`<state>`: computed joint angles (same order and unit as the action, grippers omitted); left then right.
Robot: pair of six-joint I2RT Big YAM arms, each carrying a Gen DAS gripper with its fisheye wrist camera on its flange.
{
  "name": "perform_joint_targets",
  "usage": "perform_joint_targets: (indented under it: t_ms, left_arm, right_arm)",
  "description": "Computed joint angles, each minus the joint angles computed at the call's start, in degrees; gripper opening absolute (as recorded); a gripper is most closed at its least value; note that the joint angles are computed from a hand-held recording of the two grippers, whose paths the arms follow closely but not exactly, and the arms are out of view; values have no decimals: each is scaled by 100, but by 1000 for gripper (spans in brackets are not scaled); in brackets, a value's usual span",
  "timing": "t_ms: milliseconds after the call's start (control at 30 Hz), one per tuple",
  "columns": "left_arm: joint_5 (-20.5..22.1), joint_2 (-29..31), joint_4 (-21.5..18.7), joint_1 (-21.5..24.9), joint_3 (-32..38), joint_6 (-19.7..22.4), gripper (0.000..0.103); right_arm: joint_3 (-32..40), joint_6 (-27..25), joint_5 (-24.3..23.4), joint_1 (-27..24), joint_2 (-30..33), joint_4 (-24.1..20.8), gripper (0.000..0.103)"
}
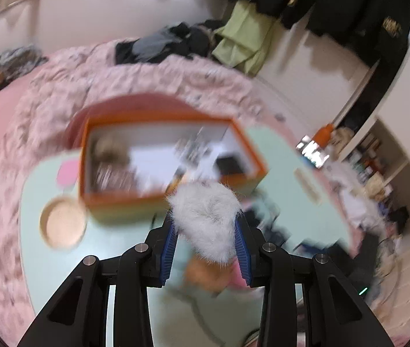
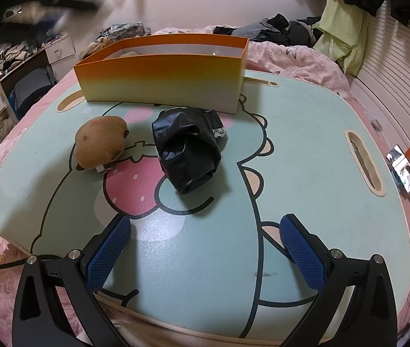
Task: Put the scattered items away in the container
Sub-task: 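Carry the pompom out with the left gripper and release it beside the hamster, then grasp the white bird figure inside the box with the right gripper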
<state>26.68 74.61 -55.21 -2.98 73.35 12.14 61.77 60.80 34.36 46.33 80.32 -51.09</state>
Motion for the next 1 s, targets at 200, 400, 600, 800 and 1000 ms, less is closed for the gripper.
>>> perform_joint_targets:
  t_ms: [200,400,600,800,1000]
  left_arm:
    - [-403,2,444,46,-706,-13,35]
    - [-680,-41,779,-271,-1060,7,39]
    - [-279,-400,1248,21,-1333,-286,72]
    - [-568,-916,1550,187,-1827,-24,77]
    - [-666,-982,1636,192,-2011,-90,78]
  right_arm:
    - [-1,1,1,0,-1,1,103]
    - [-1,0,3,0,-2,1,103]
    - [0,5,7,4,1,4,103]
    - [-15,278,18,-11,-57,-153,103]
    - [73,268,683,136,-435,-337,103]
